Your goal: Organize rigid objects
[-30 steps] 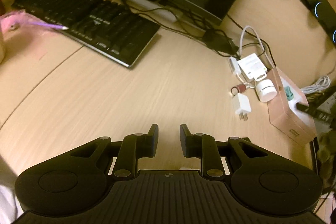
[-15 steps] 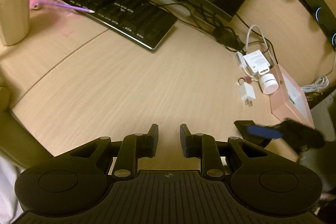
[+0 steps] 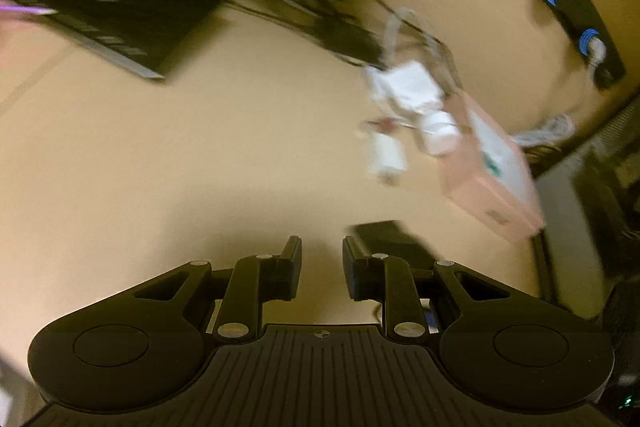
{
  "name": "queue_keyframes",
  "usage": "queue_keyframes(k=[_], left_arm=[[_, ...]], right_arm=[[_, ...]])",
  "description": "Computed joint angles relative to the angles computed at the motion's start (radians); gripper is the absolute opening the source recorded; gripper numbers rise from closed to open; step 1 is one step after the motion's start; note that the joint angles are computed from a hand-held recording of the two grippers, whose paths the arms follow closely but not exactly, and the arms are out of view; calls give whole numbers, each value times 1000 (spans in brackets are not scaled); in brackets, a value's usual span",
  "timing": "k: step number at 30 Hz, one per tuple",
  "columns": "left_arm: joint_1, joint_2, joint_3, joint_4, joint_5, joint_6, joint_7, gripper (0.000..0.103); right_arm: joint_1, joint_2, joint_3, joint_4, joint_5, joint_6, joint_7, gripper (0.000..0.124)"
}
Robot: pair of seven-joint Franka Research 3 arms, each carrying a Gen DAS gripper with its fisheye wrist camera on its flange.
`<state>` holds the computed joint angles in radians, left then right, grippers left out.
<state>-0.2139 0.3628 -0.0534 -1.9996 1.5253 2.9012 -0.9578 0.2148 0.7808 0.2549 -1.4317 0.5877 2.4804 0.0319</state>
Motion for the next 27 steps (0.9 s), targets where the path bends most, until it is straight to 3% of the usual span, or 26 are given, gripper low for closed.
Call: queue_keyframes(k=[4,7,11,13,15,18,20,24,27], left_arm=[[-18,111,-9,158,-143,-32,226,24],[-27,198,-10,291,-260,-75,440,24],[-36,358,-29,539,-429,-228,796,25],[-19,429,-58,646,-543,-299,952,25],[-14,486,-70,733,-622,-350,1060,25],[-31,526,-50,797,-693,-407,1126,25],[-52,549,-20,837,-722,-433,1136,26],[-64,599,3,925,-811,-463,1206,32],[-70,628,17,969,-870,-455,1254,36]], right_arm=[[-16,2,-57,10,11,86,141,34],[-25,35,-76,41,4,203,222,34],[-42,95,-74,109,-16,297,340,34],[-56,118,-72,138,-28,302,398,34],[-72,135,-59,159,-36,306,438,43],[-114,137,-4,138,-17,365,426,68],[-130,130,15,115,-5,384,435,69],[-115,163,-10,150,-35,359,510,76],[-140,159,27,121,-17,406,480,80]])
